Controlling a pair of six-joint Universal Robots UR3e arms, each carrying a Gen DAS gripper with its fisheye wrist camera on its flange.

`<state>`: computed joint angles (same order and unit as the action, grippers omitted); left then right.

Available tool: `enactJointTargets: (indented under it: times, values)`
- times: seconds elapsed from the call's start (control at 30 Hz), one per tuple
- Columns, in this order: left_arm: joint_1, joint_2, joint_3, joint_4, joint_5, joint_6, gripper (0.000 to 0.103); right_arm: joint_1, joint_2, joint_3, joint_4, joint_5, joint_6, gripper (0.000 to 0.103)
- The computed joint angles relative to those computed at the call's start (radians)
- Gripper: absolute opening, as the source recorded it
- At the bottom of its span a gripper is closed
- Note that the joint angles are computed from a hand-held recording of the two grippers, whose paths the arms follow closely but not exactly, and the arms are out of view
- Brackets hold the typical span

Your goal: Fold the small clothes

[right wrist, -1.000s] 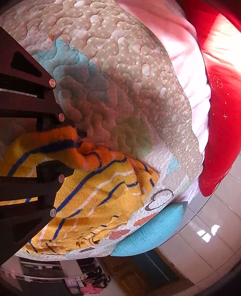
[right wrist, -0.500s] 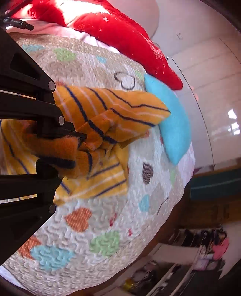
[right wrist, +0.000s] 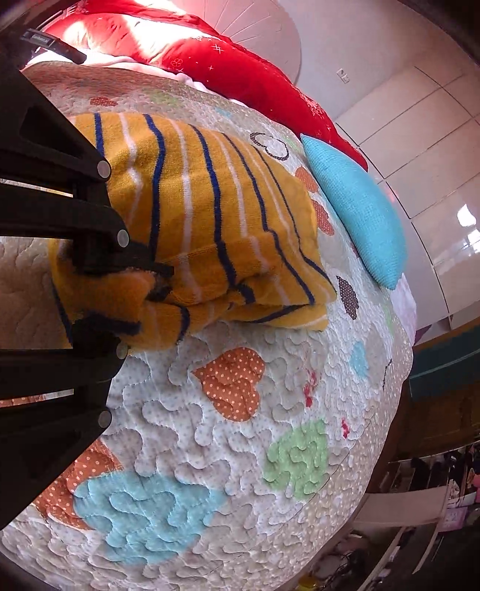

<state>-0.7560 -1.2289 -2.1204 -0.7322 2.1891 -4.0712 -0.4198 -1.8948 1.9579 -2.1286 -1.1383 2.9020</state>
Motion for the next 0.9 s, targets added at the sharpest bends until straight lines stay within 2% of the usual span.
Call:
enactJointTargets:
  times: [0.13, 0.2, 0.27, 0.33, 0.37, 0.4, 0.57, 0.67, 0.73, 0.77, 0.8, 0.83, 0.87, 0.9]
  values:
    - [-0.029, -0.070, 0.091, -0.042, -0.061, 0.054, 0.094, -0.088, -0.053, 0.021, 0.061, 0.038, -0.088, 0.017]
    - [-0.002, -0.086, 0.121, -0.031, -0.126, 0.097, 0.094, -0.166, -0.071, -0.003, 0.175, 0.121, -0.156, 0.020]
    - [0.059, -0.104, 0.158, -0.011, -0.233, 0.152, 0.094, -0.248, -0.089, -0.027, 0.272, 0.210, -0.205, 0.026]
    - [0.139, -0.134, 0.204, 0.025, -0.384, 0.222, 0.094, -0.297, -0.078, -0.058, 0.318, 0.267, -0.220, 0.041]
    - [0.170, -0.167, 0.237, 0.045, -0.451, 0.252, 0.095, -0.305, -0.063, -0.073, 0.324, 0.286, -0.212, 0.054]
    - [0.198, -0.209, 0.274, 0.068, -0.513, 0.280, 0.095, -0.302, -0.034, -0.093, 0.316, 0.301, -0.195, 0.064]
    - [0.264, -0.511, 0.521, 0.151, -0.733, 0.362, 0.095, -0.156, 0.221, -0.237, 0.223, 0.295, -0.079, 0.068]
    - [0.295, -0.700, 0.676, 0.133, -0.906, 0.374, 0.095, -0.064, 0.398, -0.344, 0.200, 0.275, -0.034, 0.075]
    - [0.284, -0.815, 0.799, 0.068, -0.952, 0.375, 0.095, -0.027, 0.477, -0.368, 0.143, 0.265, -0.009, 0.074]
    - [0.268, -0.850, 0.844, 0.051, -0.938, 0.370, 0.095, -0.026, 0.487, -0.357, 0.121, 0.294, 0.002, 0.058]
    - [0.259, -0.860, 0.857, 0.067, -0.939, 0.370, 0.090, -0.033, 0.505, -0.373, 0.165, 0.347, 0.003, 0.045]
    - [0.276, -0.855, 0.839, 0.104, -1.018, 0.363, 0.057, -0.033, 0.505, -0.377, 0.172, 0.367, 0.037, 0.043]
    - [0.288, -0.847, 0.845, 0.089, -1.060, 0.347, 0.046, -0.027, 0.496, -0.384, 0.168, 0.373, 0.044, 0.038]
    - [0.287, -0.831, 0.870, 0.050, -1.042, 0.345, 0.044, -0.024, 0.487, -0.400, 0.183, 0.384, 0.031, 0.036]
